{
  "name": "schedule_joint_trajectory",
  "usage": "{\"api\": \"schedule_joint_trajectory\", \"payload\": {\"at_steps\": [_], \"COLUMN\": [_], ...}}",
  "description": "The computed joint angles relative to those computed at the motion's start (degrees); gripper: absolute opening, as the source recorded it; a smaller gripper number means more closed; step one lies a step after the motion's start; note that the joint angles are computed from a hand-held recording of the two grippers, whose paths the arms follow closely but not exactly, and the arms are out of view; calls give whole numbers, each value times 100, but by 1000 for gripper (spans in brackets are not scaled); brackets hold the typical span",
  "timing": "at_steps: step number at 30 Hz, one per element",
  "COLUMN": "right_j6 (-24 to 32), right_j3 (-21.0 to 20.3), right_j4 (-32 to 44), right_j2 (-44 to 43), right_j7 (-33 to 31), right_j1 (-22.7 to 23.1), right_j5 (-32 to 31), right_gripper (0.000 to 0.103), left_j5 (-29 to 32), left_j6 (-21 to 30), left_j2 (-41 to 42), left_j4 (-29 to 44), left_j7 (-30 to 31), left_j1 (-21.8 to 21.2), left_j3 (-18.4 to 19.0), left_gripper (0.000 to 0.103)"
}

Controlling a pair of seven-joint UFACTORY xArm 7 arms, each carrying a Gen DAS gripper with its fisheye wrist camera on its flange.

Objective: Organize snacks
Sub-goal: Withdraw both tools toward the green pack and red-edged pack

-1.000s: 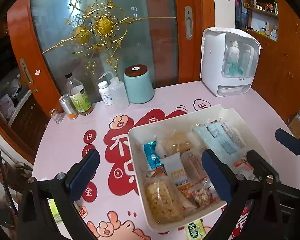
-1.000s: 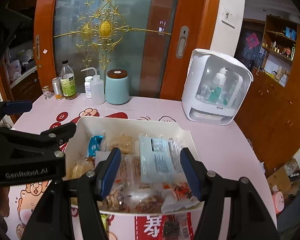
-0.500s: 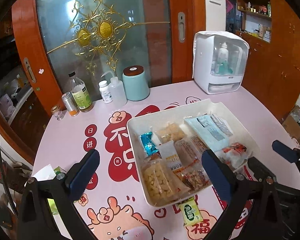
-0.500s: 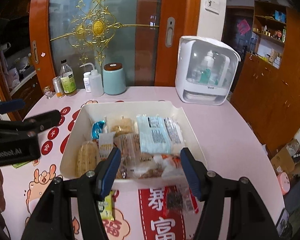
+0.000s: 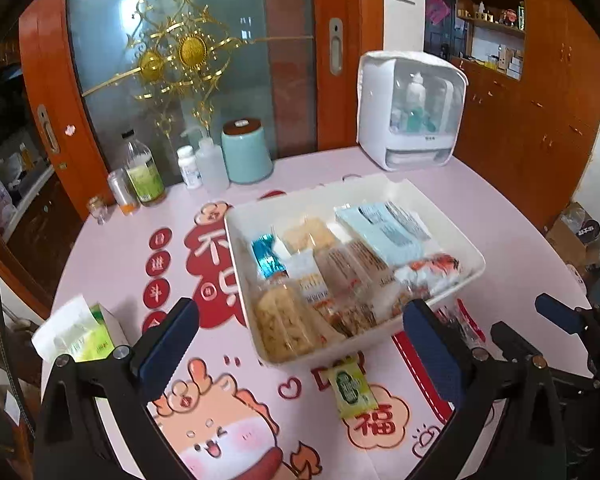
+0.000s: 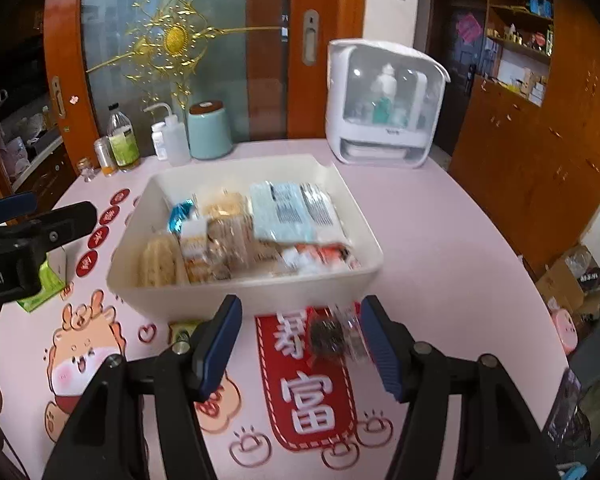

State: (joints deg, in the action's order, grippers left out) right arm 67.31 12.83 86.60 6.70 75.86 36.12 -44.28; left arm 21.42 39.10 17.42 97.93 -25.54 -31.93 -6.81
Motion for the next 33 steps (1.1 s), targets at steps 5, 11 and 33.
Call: {"api": "schedule_joint_trajectory", "payload": {"at_steps": [5,11,33], "right_j6": [-155,-528,-1966], "right_j3": [93,299,346], "right_j4": [-831,-1856,-2462], "right_j2": [-572,-1212,-1171], "right_j7": [296,319,466], "right_j1": [-139,-473,-1107], "right_j5": [228,735,1141], "right_gripper": [62,62,62], "left_j5": [-196,-394,-911], "left_j6": [-79,-126,-263], "left_j2": [-174,-355,193], "left_j4": [-381,-872,-1219], "left_j7": [20,68,-264], "left_j1": [66,132,25], "left_j3": [-81,-189,-242], "left_gripper": [101,101,101]}}
